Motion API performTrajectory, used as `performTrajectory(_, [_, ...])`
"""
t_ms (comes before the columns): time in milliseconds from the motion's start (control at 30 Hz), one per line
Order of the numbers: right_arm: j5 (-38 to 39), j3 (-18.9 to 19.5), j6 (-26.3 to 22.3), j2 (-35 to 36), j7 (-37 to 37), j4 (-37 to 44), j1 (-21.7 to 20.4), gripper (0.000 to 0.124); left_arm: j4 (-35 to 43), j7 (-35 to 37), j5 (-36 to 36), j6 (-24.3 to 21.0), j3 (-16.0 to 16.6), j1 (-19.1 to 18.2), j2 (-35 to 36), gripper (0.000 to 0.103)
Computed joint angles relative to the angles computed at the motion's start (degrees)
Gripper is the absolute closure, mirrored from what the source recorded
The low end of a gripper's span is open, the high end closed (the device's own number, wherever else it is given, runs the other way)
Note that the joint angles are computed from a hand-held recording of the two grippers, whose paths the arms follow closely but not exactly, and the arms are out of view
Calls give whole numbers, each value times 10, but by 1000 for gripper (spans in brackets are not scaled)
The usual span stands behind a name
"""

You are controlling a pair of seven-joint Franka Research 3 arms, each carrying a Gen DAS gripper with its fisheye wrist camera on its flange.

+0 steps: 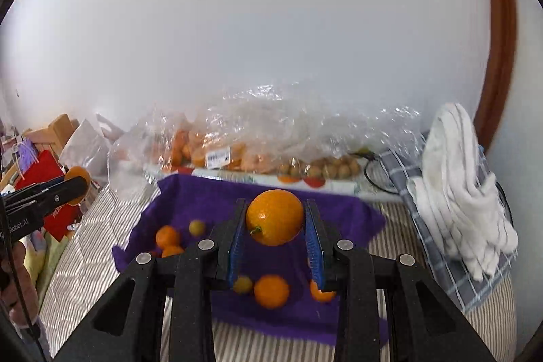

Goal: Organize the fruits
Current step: 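Carry both held oranges over the purple towel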

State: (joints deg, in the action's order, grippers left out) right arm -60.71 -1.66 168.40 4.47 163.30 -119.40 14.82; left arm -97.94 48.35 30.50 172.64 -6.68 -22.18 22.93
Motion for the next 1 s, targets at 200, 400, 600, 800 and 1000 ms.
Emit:
performTrajectory(200, [176,-1,18,85,-167,86,-14,91,167,66,-63,-68,-37,19,115,72])
performTrajectory(400, [337,47,33,143,-350,111,-64,91,265,128,-120,-96,-58,30,199,72])
performTrajectory(600, [454,68,-23,184,-451,146,-84,91,364,180,-169,-180,-63,26,274,72])
performTrajectory(800, [512,36,-57,212,-491,168,-60,91,437,199,-198,-251,-53,17,319,72])
performTrajectory(1000, [575,9,-109,244,-534,199,-44,91,516,221,-221,-320,-50,5,367,72])
